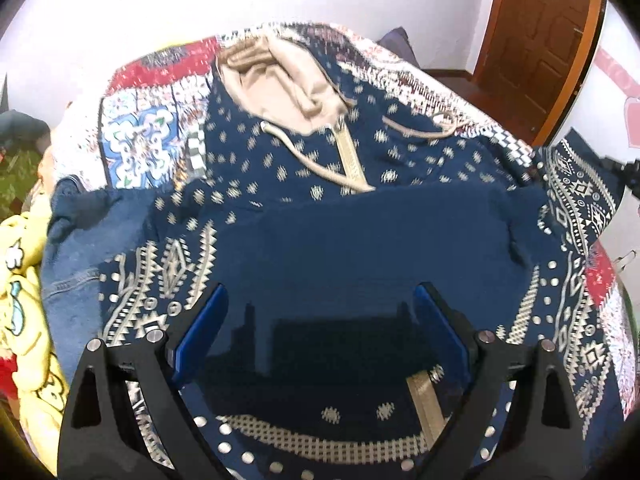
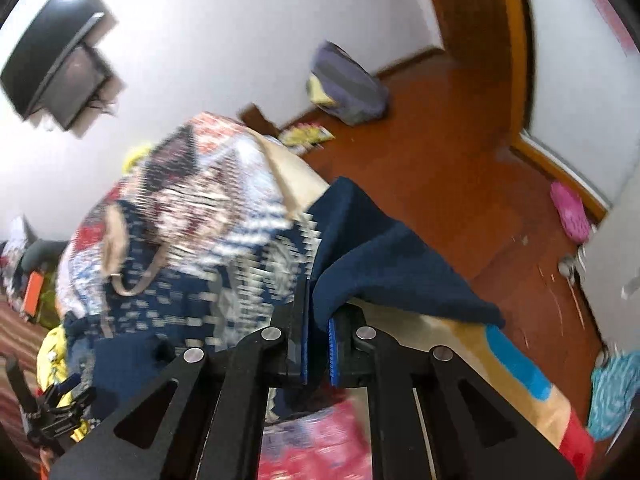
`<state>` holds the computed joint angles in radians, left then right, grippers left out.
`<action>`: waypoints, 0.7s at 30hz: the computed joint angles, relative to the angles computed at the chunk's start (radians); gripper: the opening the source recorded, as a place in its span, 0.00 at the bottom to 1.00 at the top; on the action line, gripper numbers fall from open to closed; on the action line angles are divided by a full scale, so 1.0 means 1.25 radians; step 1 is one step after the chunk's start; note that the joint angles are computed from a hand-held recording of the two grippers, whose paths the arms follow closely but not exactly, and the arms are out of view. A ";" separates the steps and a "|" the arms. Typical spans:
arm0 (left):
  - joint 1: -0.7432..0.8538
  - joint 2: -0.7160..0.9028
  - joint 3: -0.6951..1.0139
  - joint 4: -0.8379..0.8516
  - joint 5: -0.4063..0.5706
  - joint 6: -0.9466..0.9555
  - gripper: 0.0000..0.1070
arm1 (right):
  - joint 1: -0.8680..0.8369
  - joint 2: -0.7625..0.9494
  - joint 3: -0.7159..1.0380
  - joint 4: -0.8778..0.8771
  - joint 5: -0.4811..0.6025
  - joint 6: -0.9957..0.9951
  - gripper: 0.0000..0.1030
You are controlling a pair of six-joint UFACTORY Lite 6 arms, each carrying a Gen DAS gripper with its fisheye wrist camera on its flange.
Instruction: Fold large clothes
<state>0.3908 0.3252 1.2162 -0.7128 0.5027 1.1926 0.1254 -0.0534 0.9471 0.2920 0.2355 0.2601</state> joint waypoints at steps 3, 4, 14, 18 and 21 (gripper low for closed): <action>0.026 -0.046 -0.014 -0.021 0.027 0.030 0.88 | 0.061 -0.024 0.057 -0.135 0.029 0.128 0.06; 0.040 -0.062 -0.017 -0.032 0.042 0.045 0.88 | 0.085 -0.031 0.076 -0.153 0.033 0.144 0.06; 0.151 -0.109 -0.025 -0.058 0.132 0.119 0.88 | 0.349 0.149 0.339 -0.327 0.099 0.305 0.06; 0.182 -0.084 -0.020 -0.042 0.145 0.122 0.88 | 0.399 0.292 0.413 -0.255 0.111 0.257 0.06; 0.198 -0.070 -0.032 -0.033 0.137 0.137 0.88 | 0.413 0.388 0.447 -0.140 0.126 0.156 0.07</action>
<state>0.6383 0.2371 1.1764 -0.7545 0.6740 1.3633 0.6420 0.4312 1.5060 0.1170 0.3928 0.4548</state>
